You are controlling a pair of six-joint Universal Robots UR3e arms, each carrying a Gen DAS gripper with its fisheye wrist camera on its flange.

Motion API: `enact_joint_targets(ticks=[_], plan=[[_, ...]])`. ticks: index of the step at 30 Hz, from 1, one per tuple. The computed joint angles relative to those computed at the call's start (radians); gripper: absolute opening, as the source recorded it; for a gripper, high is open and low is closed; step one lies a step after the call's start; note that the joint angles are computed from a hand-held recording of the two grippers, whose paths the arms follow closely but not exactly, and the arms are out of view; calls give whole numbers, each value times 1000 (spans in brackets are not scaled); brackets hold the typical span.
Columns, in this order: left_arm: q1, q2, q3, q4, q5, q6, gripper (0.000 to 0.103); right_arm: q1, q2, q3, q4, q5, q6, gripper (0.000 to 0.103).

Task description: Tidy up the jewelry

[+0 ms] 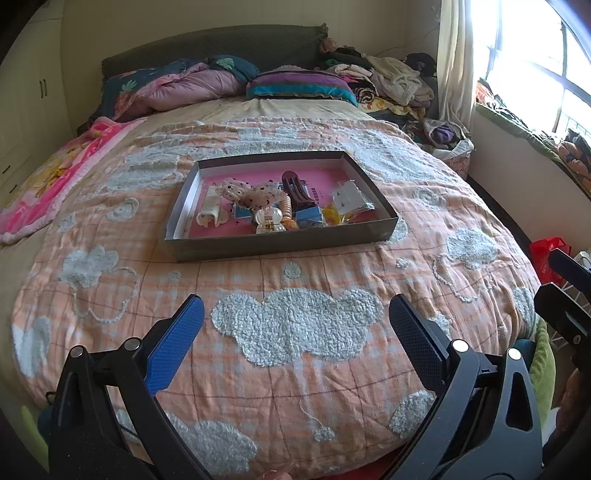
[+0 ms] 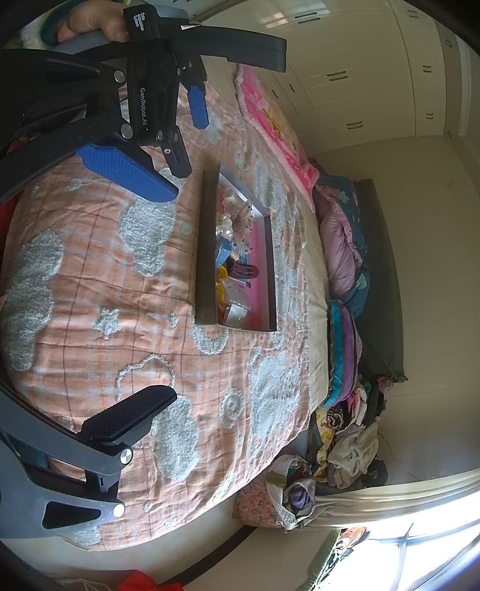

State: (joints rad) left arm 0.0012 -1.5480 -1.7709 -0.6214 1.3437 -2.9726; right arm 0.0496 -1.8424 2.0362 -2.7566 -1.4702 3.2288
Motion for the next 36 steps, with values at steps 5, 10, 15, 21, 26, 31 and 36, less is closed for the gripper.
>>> enact_joint_targets(ticks=[5,10,15,21,26,31,36], plan=[[-2,0,2,-3,4,3,94,5,4,-3,-2,-7,3,99],[-4,-1,3,-4,6,3,94,2,-1,-1,1,-5,3,99],[-8,0,3,-6,11,3,94,0,-2,-5,7,-4,0,99],[-13,-1,8,-8,18,9,94,2,-1,-3,1,-5,3,99],[-15,-2,11,-7,20,7,94,0,-8,-17,19,-9,-2,99],[-14,-2,15,-13,22,10,94,-3,-10,-20,27,-6,-5,99],[-13,-2,18,-21,21,11,94,-1,-9,-30,36,-8,-8,99]])
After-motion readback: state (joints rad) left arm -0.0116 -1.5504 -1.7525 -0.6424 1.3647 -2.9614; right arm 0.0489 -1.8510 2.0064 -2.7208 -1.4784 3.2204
